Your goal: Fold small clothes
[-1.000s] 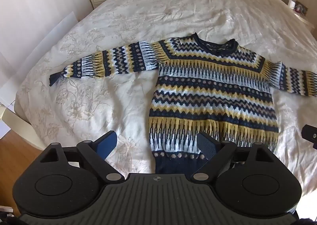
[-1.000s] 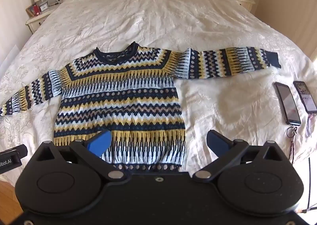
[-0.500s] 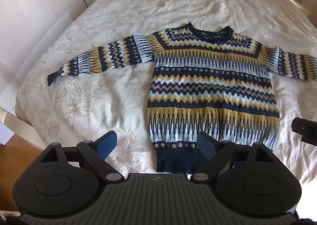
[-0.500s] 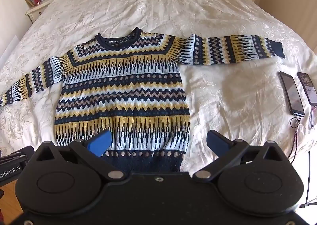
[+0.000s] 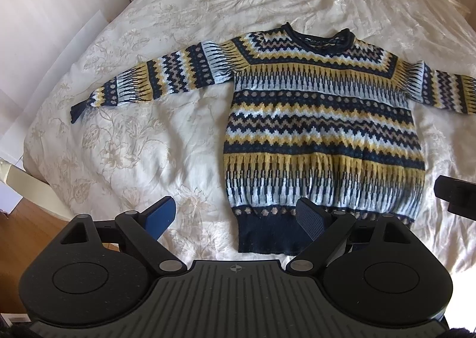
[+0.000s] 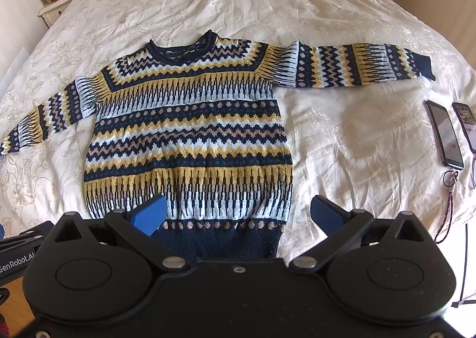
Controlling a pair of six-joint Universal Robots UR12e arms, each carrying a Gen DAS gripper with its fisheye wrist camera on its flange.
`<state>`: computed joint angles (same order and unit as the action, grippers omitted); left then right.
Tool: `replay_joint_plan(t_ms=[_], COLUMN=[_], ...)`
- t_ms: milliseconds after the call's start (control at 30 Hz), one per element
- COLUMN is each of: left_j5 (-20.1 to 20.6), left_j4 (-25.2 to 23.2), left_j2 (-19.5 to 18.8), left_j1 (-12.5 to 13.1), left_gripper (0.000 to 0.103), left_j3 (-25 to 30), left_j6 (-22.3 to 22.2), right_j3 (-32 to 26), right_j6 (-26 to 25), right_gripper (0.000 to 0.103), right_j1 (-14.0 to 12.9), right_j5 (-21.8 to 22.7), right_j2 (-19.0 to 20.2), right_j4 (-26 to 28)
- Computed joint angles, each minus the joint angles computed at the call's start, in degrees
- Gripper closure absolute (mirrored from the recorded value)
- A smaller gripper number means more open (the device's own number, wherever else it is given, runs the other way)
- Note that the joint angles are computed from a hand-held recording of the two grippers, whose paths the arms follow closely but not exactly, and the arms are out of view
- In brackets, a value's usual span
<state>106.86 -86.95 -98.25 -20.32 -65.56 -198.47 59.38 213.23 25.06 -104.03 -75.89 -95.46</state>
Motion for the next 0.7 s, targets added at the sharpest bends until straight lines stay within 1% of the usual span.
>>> replay_joint_plan(t_ms=[700], left_j5=[0.1], left_j4=[-2.5], left_j2=[-1.8], left_j1=[0.1], left_gripper=[0.014], left_j3=[2.0], left_j6=[0.0], right_j3=[-1.3], right_j6=[-0.4], right_gripper=[0.001], right_j1=[-0.3], right_j5=[1.0], right_j2=[1.4], right_j4=[1.3])
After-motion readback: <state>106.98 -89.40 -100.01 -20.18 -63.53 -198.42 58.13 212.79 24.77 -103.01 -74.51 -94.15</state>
